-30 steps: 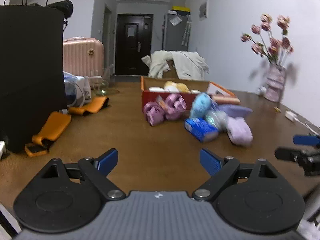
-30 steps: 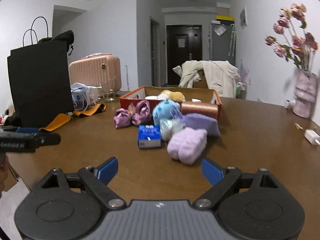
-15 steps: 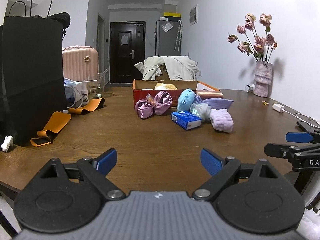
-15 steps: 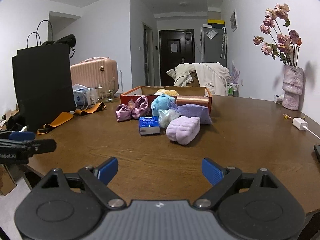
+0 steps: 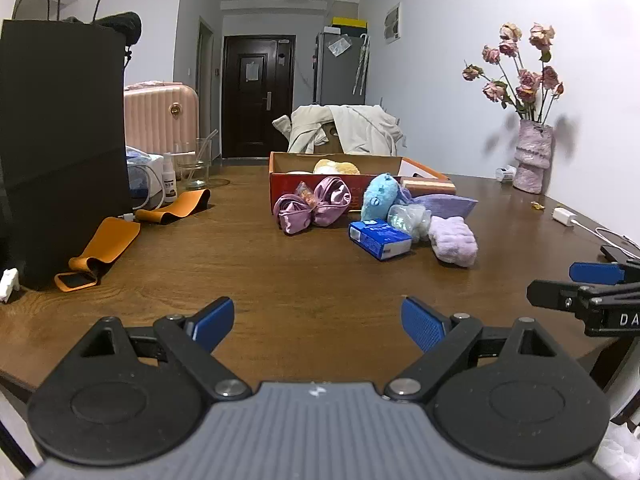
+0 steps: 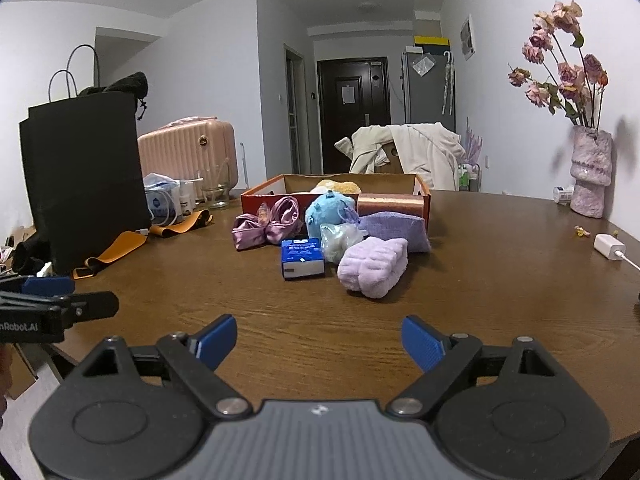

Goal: Organize soft objects
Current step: 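Grasp the small clear candy packet with the left tool while the right tool grasps the clear plastic bag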

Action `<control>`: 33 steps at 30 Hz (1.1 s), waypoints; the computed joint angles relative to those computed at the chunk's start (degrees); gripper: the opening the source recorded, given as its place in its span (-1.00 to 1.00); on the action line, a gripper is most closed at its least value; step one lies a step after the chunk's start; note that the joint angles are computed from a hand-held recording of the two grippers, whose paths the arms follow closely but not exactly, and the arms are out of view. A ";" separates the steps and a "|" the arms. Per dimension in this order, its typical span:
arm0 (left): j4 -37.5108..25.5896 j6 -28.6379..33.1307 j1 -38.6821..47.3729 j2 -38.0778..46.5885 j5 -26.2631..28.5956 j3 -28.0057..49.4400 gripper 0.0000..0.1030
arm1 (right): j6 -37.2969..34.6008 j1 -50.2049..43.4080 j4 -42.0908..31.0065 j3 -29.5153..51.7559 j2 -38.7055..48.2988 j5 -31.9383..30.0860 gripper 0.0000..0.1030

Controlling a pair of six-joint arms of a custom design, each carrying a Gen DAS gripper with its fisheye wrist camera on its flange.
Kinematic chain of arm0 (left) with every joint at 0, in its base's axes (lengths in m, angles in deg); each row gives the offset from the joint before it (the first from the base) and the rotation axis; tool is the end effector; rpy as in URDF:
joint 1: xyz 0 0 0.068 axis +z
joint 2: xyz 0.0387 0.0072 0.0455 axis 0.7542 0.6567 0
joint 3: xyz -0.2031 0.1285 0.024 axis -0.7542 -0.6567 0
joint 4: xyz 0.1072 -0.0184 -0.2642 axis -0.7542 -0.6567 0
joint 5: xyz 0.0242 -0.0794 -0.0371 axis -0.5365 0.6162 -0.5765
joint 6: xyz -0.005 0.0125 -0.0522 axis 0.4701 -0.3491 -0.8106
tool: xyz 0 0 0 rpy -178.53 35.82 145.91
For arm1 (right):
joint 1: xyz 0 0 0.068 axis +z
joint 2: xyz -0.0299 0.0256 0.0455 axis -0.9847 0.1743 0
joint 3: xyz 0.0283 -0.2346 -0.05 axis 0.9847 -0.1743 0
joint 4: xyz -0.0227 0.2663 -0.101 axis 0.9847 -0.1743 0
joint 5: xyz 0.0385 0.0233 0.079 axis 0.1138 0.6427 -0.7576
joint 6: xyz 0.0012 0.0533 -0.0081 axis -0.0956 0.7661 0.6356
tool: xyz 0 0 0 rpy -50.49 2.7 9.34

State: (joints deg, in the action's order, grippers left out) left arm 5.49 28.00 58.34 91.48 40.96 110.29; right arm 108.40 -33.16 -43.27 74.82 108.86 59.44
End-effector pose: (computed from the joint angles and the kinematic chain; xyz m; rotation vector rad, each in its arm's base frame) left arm 0.3033 0.0301 0.0676 0.4583 1.9701 -0.3408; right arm 0.2120 0.1883 0.0566 0.1820 1.9867 -0.0096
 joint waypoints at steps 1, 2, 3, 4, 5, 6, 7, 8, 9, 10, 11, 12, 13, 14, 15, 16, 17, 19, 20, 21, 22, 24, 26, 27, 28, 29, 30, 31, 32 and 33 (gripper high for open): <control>-0.38 -0.41 -0.50 0.87 -0.47 1.38 0.79 | -0.45 -0.96 0.32 0.52 0.55 -0.96 0.66; -0.78 -0.67 -1.06 1.81 -0.98 2.76 0.79 | -0.82 -1.89 0.64 1.03 1.14 -1.90 0.62; -1.16 -1.02 -1.82 2.83 -1.78 4.23 0.79 | -1.20 -2.85 0.79 1.55 1.61 -2.84 0.61; -1.47 -1.37 -2.36 3.79 -2.36 5.57 0.79 | -1.68 -3.98 0.76 2.26 2.17 -3.90 0.60; -2.05 -1.71 -3.11 4.97 -3.04 7.29 0.79 | -2.17 -5.04 0.73 2.94 2.68 -4.84 0.60; -2.70 -1.92 -3.69 6.12 -3.48 9.00 0.78 | -2.60 -5.95 0.84 3.57 3.24 -5.68 0.60; -3.47 -2.19 -4.42 7.44 -4.14 11.09 0.75 | -3.08 -7.01 0.92 4.25 3.78 -6.77 0.60; -3.87 -2.49 -5.05 8.55 -4.71 12.74 0.69 | -3.61 -8.16 0.88 5.10 4.32 -7.97 0.58; -4.49 -3.02 -5.97 10.12 -5.52 15.24 0.64 | -4.31 -9.25 0.99 5.98 4.95 -9.07 0.52; -5.17 -3.36 -6.68 11.30 -6.19 17.25 0.53 | -5.19 -10.41 1.11 6.95 5.57 -10.24 0.49; -6.47 -3.87 -7.66 12.98 -7.08 20.29 0.46 | -6.06 -11.67 1.02 8.17 6.31 -11.49 0.46; -7.39 -4.32 -8.34 14.51 -7.43 22.87 0.37 | -6.99 -12.91 1.07 9.45 7.18 -12.73 0.43; -8.67 -4.80 -9.13 16.39 -7.78 26.11 0.29 | -8.02 -14.17 1.30 10.79 8.11 -13.93 0.41; -9.67 -5.30 -9.89 17.84 -8.37 28.66 0.23 | -8.92 -15.47 1.23 12.43 9.17 -15.12 0.36; -10.58 -5.90 -10.78 19.90 -9.02 31.95 0.21 | -9.83 -16.76 0.89 14.20 10.13 -16.29 0.33; -11.40 -6.28 -11.52 21.88 -9.45 35.03 0.16 | -10.90 -18.09 0.99 16.06 11.44 -17.54 0.32; -12.93 -6.66 -12.45 24.72 -10.22 39.46 0.12 | -11.69 -19.26 0.84 17.83 12.60 -18.64 0.29; -17.07 -7.31 -13.97 29.76 -12.42 47.77 -0.01 | -13.25 -21.44 0.42 21.90 15.43 -20.49 0.26; -19.52 -7.79 -14.62 32.58 -13.27 52.50 -0.07 | -13.82 -22.51 0.00 24.23 17.02 -21.35 0.24; -21.97 -8.32 -15.21 35.93 -13.57 57.87 -0.09 | -14.53 -23.61 -0.11 26.66 18.87 -22.35 0.22; -24.61 -8.75 -15.79 39.51 -13.88 63.59 -0.16 | -15.00 -24.49 -0.63 28.76 20.37 -23.21 0.21; -29.88 -8.66 -16.84 46.03 -15.04 74.27 -0.25 | -16.17 -26.16 -2.22 33.67 24.01 -24.57 0.20; -34.50 -9.11 -17.59 52.00 -16.13 84.17 -0.25 | -16.68 -27.37 -4.52 38.43 27.34 -25.58 0.19; -37.09 -9.34 -17.85 55.14 -16.38 89.52 -0.25 | -16.85 -27.94 -5.49 40.65 29.00 -26.18 0.19; -39.35 -9.65 -17.99 57.88 -16.59 94.18 -0.25 | -17.04 -28.26 -6.15 42.32 30.43 -26.35 0.19; -42.72 -9.99 -18.20 61.31 -17.14 100.20 -0.25 | -17.31 -28.50 -6.67 43.76 31.72 -26.33 0.19; -45.18 -10.05 -18.24 63.89 -17.15 104.64 -0.25 | -17.24 -28.55 -7.03 44.52 32.60 -26.22 0.19; -47.10 -10.12 -18.23 66.28 -17.11 108.67 -0.26 | -16.92 -28.75 -7.59 45.46 33.52 -26.40 0.19; -47.99 -10.21 -18.25 67.88 -17.26 111.18 -0.34 | -16.58 -28.96 -7.77 46.12 34.28 -26.88 0.12; -48.44 -10.06 -18.13 68.75 -16.97 112.45 -0.39 | -16.33 -29.15 -7.95 46.57 34.83 -27.42 -0.02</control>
State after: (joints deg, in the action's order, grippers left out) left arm -42.94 17.94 40.21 160.23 23.99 222.74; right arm 92.07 -62.31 -51.22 121.39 143.69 32.02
